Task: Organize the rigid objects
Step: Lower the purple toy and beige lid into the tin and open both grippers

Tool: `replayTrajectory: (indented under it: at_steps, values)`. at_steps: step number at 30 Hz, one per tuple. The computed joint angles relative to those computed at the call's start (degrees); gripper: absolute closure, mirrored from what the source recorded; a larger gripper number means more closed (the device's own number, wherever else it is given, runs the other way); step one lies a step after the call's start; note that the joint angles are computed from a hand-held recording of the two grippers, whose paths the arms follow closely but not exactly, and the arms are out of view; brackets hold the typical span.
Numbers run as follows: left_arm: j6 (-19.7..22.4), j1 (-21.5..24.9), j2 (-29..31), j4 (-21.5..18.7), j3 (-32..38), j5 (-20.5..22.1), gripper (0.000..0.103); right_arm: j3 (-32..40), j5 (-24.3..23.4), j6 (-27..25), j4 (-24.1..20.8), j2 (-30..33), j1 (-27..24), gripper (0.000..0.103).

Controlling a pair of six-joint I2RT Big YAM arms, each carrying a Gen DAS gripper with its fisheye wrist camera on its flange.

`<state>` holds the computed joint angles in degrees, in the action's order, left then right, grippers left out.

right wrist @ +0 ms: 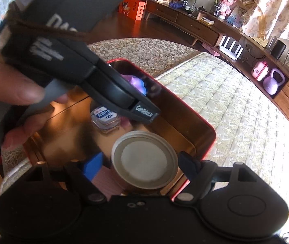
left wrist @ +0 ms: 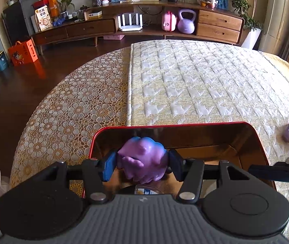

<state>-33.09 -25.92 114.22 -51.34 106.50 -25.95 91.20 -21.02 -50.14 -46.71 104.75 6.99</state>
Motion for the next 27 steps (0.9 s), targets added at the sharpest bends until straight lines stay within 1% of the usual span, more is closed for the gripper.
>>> replayTrajectory:
  at_steps: [2, 4, 6, 9, 11, 16, 19, 22, 24, 27]
  values:
    - [0.0, -0.1, 0.0, -0.1, 0.0, -0.3, 0.048, -0.4, -1.5, 0.2, -0.4, -0.8, -0.6, 0.019]
    - [-0.4, -0.3, -0.3, 0.3, -0.3, -0.9, 0.044, -0.8, -2.8, 0.6, -0.5, -1.5, -1.3, 0.018]
    - [-0.7, -0.3, -1.0, 1.4, -1.1, -0.9, 0.035, -1.0, -4.2, 1.0, -1.0, -2.2, -1.9, 0.017]
    - [-0.2, -0.9, -1.3, 1.3, -1.2, -2.8, 0.027, -1.2, -5.7, 1.6, -1.6, -3.1, -2.8, 0.017]
    - [0.5, -1.3, -1.8, 1.7, -1.7, -3.3, 0.027, -1.3, -6.9, 2.1, -2.0, -3.7, -3.5, 0.016]
    - [-0.1, -2.3, -3.4, 2.1, -3.0, -4.4, 0.027, -1.9, -9.1, 3.3, -1.9, -5.1, -5.4, 0.012]
    - [-0.6, -3.1, -4.0, 1.6, -3.1, -5.5, 0.027, -1.1, -10.5, 4.4, -3.6, -5.3, -6.7, 0.008]
    - [-1.0, -4.0, -4.9, 1.4, -3.4, -6.4, 0.027, 0.5, -12.3, 5.2, -6.5, -5.1, -8.4, 0.007]
    - [-0.7, -4.7, -5.4, 1.7, -3.7, -6.9, 0.027, 0.9, -13.2, 5.7, -7.4, -5.2, -9.4, 0.005]
    - [-1.1, -5.8, -6.1, 2.1, -4.0, -6.8, 0.027, 0.2, -13.8, 6.0, -7.2, -6.1, -10.7, 0.003]
